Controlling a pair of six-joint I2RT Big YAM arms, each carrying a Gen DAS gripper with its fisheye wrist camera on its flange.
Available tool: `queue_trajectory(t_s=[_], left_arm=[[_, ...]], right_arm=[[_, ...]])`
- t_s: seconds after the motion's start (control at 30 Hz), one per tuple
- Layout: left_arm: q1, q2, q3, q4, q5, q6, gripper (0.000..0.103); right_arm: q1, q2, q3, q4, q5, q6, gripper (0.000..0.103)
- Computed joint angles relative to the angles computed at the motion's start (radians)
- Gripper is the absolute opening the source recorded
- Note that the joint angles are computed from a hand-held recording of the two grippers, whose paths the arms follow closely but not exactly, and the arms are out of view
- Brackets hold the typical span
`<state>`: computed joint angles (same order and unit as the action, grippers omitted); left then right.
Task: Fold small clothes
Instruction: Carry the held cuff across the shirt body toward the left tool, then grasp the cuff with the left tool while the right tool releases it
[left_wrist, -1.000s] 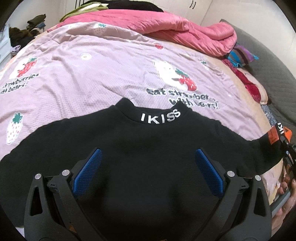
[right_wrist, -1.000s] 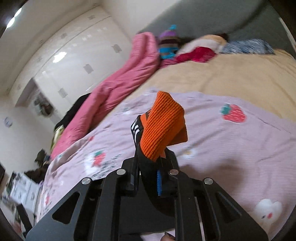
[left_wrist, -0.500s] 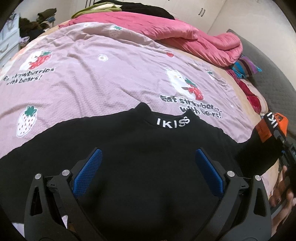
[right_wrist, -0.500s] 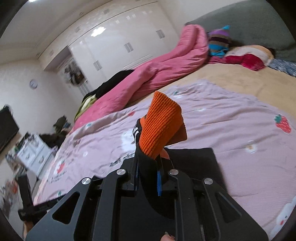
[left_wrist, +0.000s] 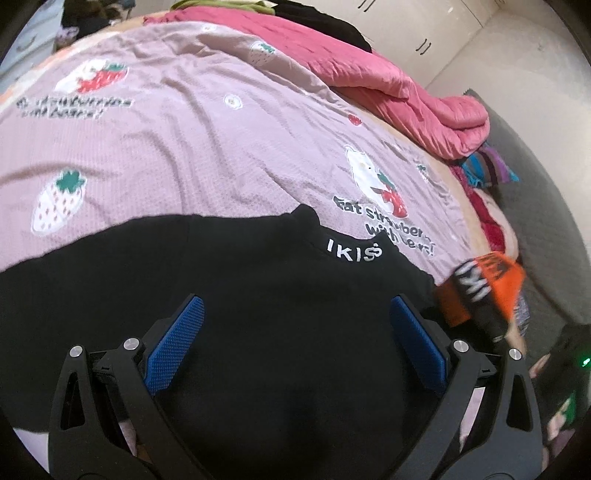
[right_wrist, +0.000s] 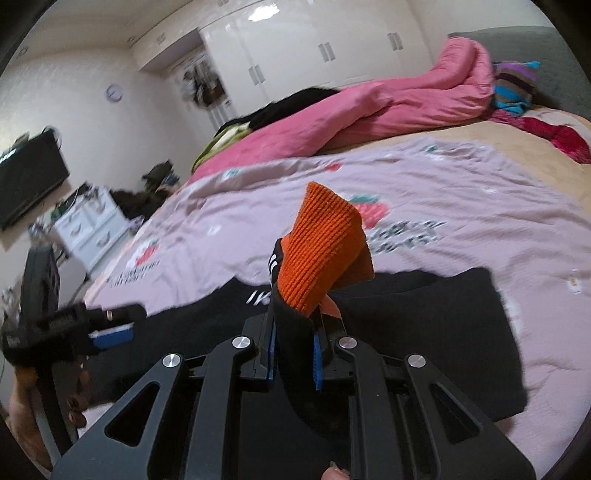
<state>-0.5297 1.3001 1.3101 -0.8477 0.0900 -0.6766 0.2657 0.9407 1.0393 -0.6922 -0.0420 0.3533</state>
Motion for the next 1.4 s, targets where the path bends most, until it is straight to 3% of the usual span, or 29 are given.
queue_trajectory(t_s=[0.13, 0.23, 0.33, 0.5, 0.67, 0.8, 0.87, 0.97, 1.0, 1.03, 1.07, 1.23, 1.4], left_arm=[[0.012, -0.006, -0.021, 0.006, 0.018, -0.015, 0.094], [0.033, -0.016, -0.057, 0.051, 0.093, -0.060, 0.094], [0.032, -0.014, -0.068, 0.062, 0.110, -0.064, 0.094], [0.033, -0.005, -0.099, 0.119, 0.203, -0.098, 0.094], [0.010, 0.008, -0.104, 0.128, 0.212, -0.081, 0.089], [-0.003, 0.035, -0.117, 0.165, 0.290, -0.100, 0.065], [-0.016, 0.050, -0.118, 0.162, 0.285, -0.105, 0.058], [-0.039, 0.066, -0.124, 0.167, 0.256, -0.108, 0.047], [-0.051, 0.068, -0.122, 0.171, 0.236, -0.097, 0.036], [-0.057, 0.069, -0.121, 0.174, 0.231, -0.086, 0.016], [-0.061, 0.068, -0.122, 0.187, 0.234, -0.080, 0.008], [-0.069, 0.015, -0.115, 0.236, 0.208, -0.025, 0.005], [-0.059, -0.059, -0.099, 0.226, 0.143, 0.036, 0.005]], right_arm=[[0.075, 0.039, -0.016, 0.012, 0.023, -0.015, 0.016], [0.110, 0.064, -0.028, 0.013, 0.024, -0.012, 0.016], [0.132, 0.079, -0.038, 0.005, 0.007, -0.016, 0.021], [0.161, 0.066, -0.051, -0.004, -0.063, -0.029, 0.047], [0.194, 0.026, -0.055, -0.037, -0.089, -0.079, 0.064], [0.180, -0.035, -0.063, -0.047, -0.067, -0.110, 0.073], [0.154, -0.060, -0.068, -0.055, -0.039, -0.114, 0.074], [0.084, -0.084, -0.075, -0.057, -0.070, -0.101, 0.074], [0.054, -0.094, -0.077, -0.055, -0.084, -0.088, 0.074], [0.034, -0.098, -0.079, -0.051, -0.099, -0.083, 0.074], [0.011, -0.102, -0.080, -0.049, -0.112, -0.076, 0.074], [-0.080, -0.123, -0.081, -0.051, -0.146, -0.062, 0.074], [-0.136, -0.127, -0.081, -0.045, -0.162, -0.062, 0.074]])
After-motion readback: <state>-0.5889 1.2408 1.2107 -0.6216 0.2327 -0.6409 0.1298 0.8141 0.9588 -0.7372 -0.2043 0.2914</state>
